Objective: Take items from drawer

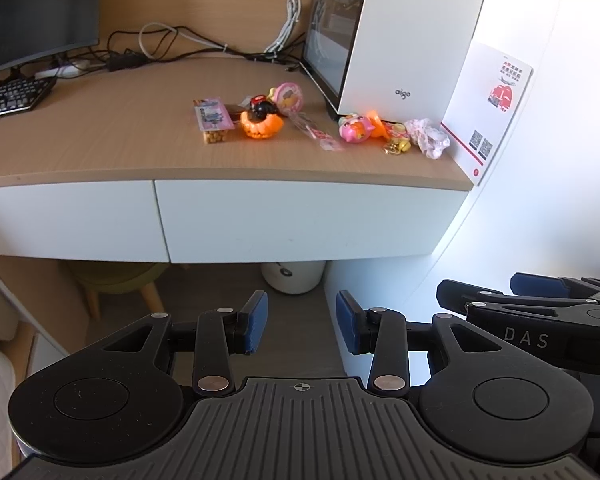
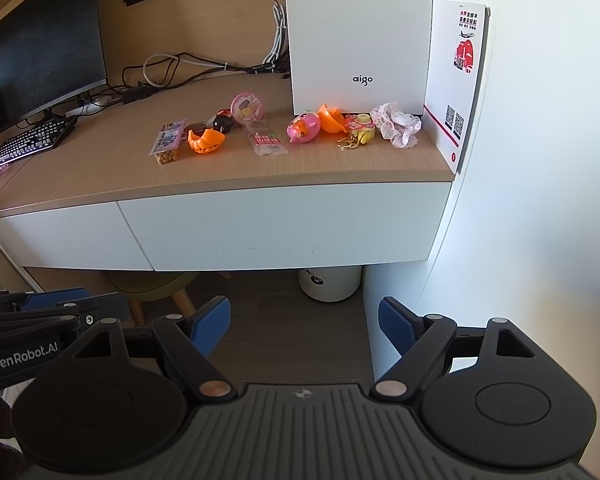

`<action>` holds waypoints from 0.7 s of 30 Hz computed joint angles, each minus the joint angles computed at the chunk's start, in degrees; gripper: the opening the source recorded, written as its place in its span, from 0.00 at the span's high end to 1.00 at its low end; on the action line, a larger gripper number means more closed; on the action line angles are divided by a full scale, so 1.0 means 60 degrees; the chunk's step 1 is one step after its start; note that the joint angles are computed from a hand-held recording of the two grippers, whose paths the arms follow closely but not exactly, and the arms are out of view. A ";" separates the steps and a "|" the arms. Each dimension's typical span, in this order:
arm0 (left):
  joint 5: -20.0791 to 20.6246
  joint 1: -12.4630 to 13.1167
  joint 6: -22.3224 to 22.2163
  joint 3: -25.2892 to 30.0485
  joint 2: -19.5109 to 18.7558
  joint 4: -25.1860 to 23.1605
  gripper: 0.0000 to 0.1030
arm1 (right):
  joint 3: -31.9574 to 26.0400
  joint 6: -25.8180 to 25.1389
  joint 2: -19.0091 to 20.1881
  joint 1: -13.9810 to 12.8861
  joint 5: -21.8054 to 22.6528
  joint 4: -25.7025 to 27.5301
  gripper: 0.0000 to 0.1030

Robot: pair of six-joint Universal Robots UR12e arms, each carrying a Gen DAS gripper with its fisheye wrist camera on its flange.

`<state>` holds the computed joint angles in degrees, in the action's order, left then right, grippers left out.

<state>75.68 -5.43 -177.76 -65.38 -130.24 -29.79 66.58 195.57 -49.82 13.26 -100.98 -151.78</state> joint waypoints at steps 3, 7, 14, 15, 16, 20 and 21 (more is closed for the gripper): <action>-0.0003 0.0002 -0.0007 0.0005 0.0000 -0.0007 0.59 | -0.0011 0.0019 0.0003 0.0006 -0.0021 0.0015 0.20; -0.0030 0.0000 -0.0016 0.0042 -0.0014 -0.0054 0.59 | -0.0010 0.0034 -0.0002 0.0012 -0.0052 0.0047 0.20; -0.0008 -0.0013 -0.0044 0.0046 -0.0016 -0.0068 0.59 | 0.0011 0.0071 -0.0019 0.0015 -0.0064 0.0079 0.20; -0.0005 -0.0014 -0.0055 0.0045 -0.0015 -0.0065 0.59 | 0.0021 0.0064 -0.0022 0.0013 -0.0069 0.0063 0.20; -0.0005 -0.0014 -0.0054 0.0048 -0.0016 -0.0072 0.59 | 0.0015 0.0063 -0.0019 0.0012 -0.0062 0.0067 0.20; -0.0006 -0.0012 -0.0046 0.0051 -0.0017 -0.0074 0.59 | 0.0004 0.0055 -0.0011 0.0008 -0.0053 0.0076 0.20; -0.0010 -0.0011 -0.0045 0.0051 -0.0018 -0.0072 0.59 | 0.0002 0.0053 -0.0010 0.0006 -0.0046 0.0077 0.20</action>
<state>75.62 -5.49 -178.03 -65.08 -130.35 -30.22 66.60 195.89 -49.88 13.30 -101.26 -151.32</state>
